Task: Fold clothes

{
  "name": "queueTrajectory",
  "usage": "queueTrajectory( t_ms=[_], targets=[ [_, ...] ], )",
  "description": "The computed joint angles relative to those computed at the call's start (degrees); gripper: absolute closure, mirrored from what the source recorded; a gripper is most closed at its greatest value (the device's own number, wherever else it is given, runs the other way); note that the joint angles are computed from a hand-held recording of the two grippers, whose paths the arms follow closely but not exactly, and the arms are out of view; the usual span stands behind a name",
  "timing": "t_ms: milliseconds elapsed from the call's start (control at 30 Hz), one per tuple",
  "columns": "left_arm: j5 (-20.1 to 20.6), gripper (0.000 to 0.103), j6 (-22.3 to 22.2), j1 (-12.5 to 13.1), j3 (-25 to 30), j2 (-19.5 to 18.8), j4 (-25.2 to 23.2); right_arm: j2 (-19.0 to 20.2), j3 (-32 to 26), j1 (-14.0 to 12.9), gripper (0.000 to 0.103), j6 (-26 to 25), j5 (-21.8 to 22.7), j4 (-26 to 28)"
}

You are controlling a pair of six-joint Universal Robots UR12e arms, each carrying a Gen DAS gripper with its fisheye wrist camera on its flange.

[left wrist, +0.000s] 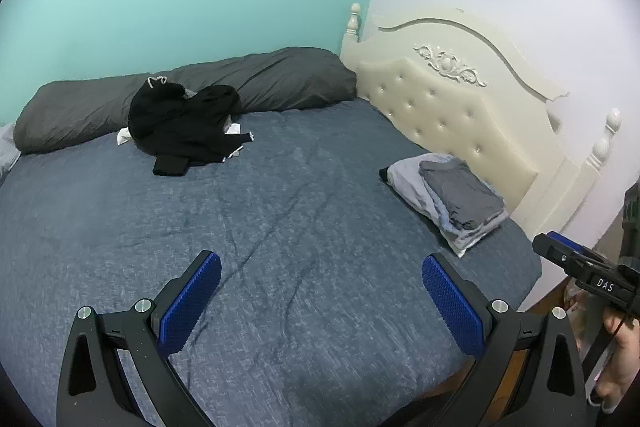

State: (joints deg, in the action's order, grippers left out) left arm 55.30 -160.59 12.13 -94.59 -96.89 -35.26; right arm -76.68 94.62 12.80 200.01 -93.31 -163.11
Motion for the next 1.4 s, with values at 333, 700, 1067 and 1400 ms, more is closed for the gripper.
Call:
queueTrajectory(
  t_ms=[333, 700, 1067, 1400],
  targets=[
    [-1.1, 0.000, 2.5, 0.0, -2.3, 1.8, -0.3, -1.4, 2.1, 0.7, 0.009, 0.9, -1.1, -0.2],
    [-2.0, 0.000, 4.6, -0.8, -4.1, 2.6, -0.8, -2.9, 4.5, 1.3, 0.009, 1.9, -1.8, -0.8],
    [-0.8, 0.000, 4.3, -1.6, -4.8, 2.7, -0.1, -3.4, 5.7, 1.0, 0.008, 2.7, -2.1, -1.3],
    [1.1, 0.000, 4.5, -2.3, -5.4, 2.5, 1.0, -3.5, 6.4, 0.8, 0.008, 3.0, -2.1, -1.7]
  ],
)
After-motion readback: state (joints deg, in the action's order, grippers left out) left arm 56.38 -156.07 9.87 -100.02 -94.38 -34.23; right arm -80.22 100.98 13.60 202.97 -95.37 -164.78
